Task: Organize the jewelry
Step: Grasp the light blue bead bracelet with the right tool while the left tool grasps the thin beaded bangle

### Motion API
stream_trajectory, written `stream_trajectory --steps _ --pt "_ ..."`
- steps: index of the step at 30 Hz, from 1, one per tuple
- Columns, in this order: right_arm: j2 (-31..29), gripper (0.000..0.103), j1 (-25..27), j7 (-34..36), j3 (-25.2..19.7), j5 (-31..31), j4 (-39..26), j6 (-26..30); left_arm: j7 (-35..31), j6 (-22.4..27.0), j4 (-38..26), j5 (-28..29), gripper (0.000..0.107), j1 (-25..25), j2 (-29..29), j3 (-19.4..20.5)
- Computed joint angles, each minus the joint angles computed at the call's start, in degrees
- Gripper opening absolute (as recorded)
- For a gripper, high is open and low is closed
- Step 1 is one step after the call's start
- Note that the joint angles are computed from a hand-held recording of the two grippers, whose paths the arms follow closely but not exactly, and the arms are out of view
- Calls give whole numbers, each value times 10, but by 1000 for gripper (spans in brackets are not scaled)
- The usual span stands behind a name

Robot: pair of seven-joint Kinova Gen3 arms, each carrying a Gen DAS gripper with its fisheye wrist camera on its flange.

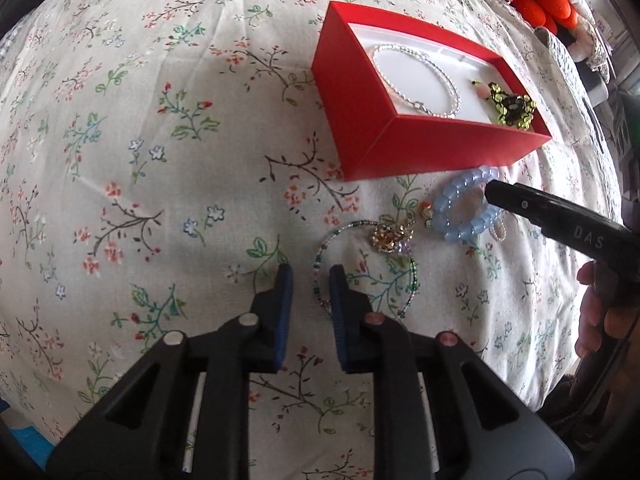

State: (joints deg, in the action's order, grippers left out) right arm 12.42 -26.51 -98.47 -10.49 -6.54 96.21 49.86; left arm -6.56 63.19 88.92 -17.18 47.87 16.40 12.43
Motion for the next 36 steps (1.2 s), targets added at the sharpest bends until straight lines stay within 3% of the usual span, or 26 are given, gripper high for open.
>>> stream_trajectory --steps 6,9,12,19,36 --pt "-6 39 -54 -55 0 99 10 -14 -17 38 -49 -13 9 13 37 -6" --pt "-8 19 -58 -46 -6 106 12 -17 -22 40 -54 -13 5 17 40 -11" --pt "-8 11 -61 -39 -9 108 12 -17 -12 30 -48 -18 5 23 33 -16" --pt "-18 11 -44 -11 -10 75 19 -31 7 -3 -18 -43 4 24 2 -12" --pt "-63 11 -23 57 -19 13 31 -43 41 -1 -13 -91 3 39 -34 13"
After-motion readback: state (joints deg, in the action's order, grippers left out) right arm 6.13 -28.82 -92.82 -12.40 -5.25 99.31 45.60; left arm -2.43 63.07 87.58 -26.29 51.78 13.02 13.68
